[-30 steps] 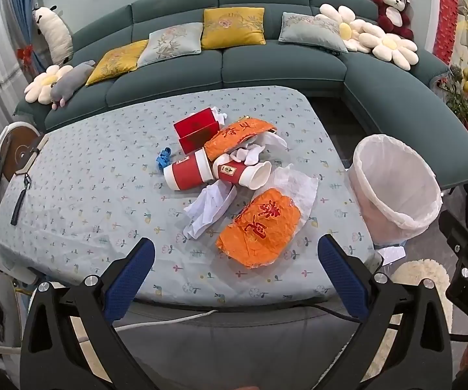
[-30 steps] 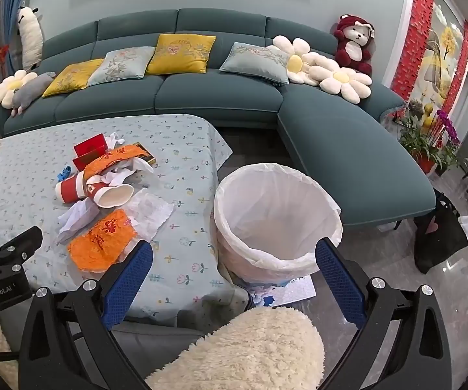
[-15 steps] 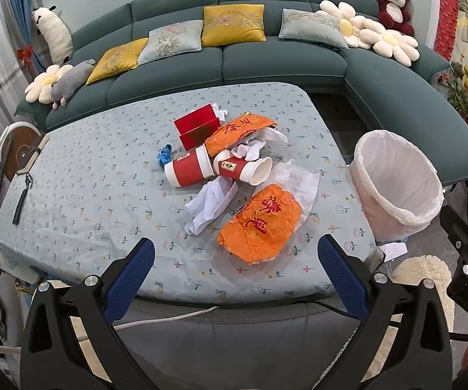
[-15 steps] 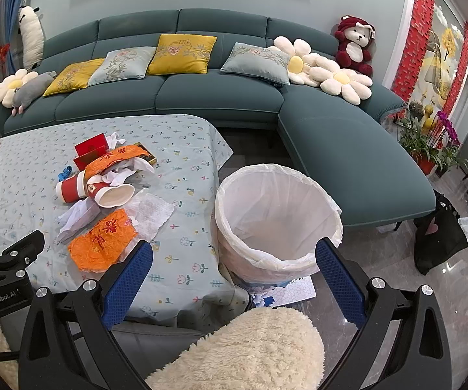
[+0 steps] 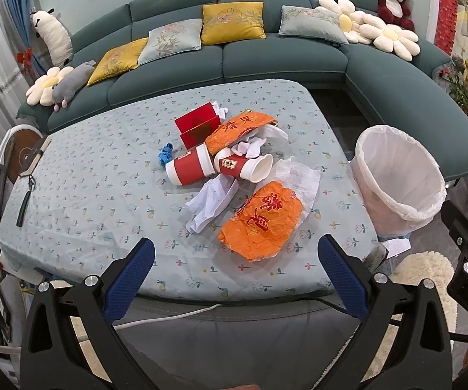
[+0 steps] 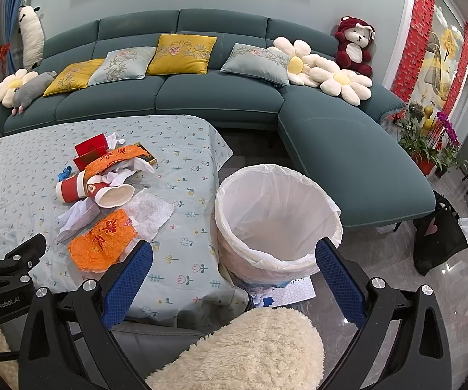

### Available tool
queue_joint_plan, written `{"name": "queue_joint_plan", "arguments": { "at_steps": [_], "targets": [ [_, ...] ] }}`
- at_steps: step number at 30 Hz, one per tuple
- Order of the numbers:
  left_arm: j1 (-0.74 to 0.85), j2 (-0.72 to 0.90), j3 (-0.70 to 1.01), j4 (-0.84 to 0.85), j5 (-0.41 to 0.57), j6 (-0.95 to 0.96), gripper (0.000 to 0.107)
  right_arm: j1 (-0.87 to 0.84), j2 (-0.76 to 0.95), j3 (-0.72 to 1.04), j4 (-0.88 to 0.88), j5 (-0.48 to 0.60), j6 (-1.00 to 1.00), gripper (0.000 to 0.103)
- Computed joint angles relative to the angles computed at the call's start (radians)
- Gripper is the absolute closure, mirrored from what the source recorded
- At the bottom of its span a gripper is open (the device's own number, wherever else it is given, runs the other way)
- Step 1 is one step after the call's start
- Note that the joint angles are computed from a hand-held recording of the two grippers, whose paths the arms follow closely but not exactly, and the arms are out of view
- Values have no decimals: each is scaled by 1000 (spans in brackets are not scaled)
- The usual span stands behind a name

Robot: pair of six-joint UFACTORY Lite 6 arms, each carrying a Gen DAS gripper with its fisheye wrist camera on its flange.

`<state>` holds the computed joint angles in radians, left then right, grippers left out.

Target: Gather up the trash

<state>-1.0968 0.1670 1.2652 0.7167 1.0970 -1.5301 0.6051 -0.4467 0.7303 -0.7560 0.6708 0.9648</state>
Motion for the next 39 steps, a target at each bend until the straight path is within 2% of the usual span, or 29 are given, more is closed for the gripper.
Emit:
{"name": "queue_joint_plan", "arguments": {
  "at_steps": [17, 24, 39],
  "targets": [
    [1, -4, -7, 19, -32, 8, 11, -21, -15, -4, 8, -3, -29, 7],
    [-26, 14, 9, 41, 0, 1, 11, -24, -15, -3, 11, -4, -33, 7],
    [-10, -16, -22, 10, -32, -1, 11, -26, -11, 10, 25, 2, -53, 7]
  ]
}}
